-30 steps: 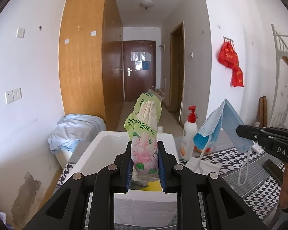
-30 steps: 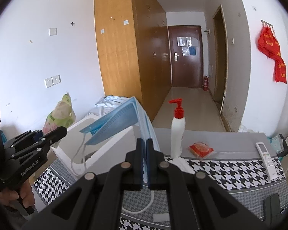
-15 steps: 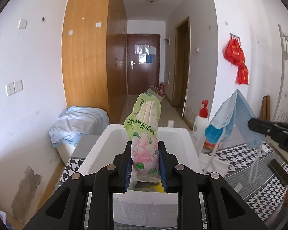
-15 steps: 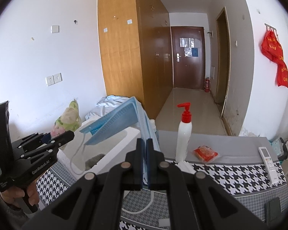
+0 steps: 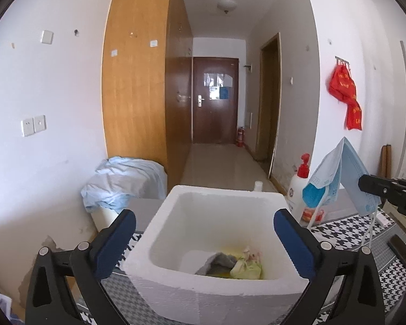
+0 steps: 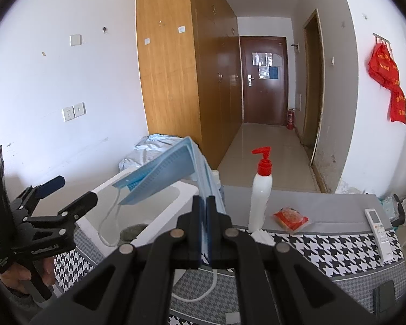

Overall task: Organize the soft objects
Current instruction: 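Open left gripper to drop tissue packet into white foam box, then lower blue mask into white foam box and open right gripper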

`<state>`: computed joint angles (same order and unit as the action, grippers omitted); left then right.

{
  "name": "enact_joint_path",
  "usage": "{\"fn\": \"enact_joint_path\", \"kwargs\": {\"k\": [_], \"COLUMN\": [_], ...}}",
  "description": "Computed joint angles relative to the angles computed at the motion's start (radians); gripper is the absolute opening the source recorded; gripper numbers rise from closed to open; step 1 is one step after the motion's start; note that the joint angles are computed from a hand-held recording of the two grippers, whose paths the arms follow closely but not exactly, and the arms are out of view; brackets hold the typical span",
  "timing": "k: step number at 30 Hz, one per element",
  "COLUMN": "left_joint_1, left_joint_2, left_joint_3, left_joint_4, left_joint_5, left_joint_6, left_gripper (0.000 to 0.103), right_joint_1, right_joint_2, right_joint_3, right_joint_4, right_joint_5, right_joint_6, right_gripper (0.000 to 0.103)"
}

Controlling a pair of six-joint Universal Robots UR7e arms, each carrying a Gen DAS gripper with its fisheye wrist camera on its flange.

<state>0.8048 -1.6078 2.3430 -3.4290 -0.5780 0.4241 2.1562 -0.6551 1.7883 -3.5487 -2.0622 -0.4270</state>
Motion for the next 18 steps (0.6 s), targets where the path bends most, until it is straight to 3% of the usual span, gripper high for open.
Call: {"fn": "enact_joint_path", "kwargs": {"k": [18], "left_joint_1": [-0.009], "left_joint_2": [-0.053], "left_joint_3": [0.021], "left_joint_4": [-0.078], "left_joint_5": [0.070], "left_joint_6": [0.074], "left_gripper": [0.102], "right_joint_1": [0.025], "right_joint_2": [0.051], "right_joint_3": [-0.083], "right_joint_4": [0.087], "right_joint_5": [0.013], "right_joint_6": [-0.007], "right_gripper": [0.005]}}
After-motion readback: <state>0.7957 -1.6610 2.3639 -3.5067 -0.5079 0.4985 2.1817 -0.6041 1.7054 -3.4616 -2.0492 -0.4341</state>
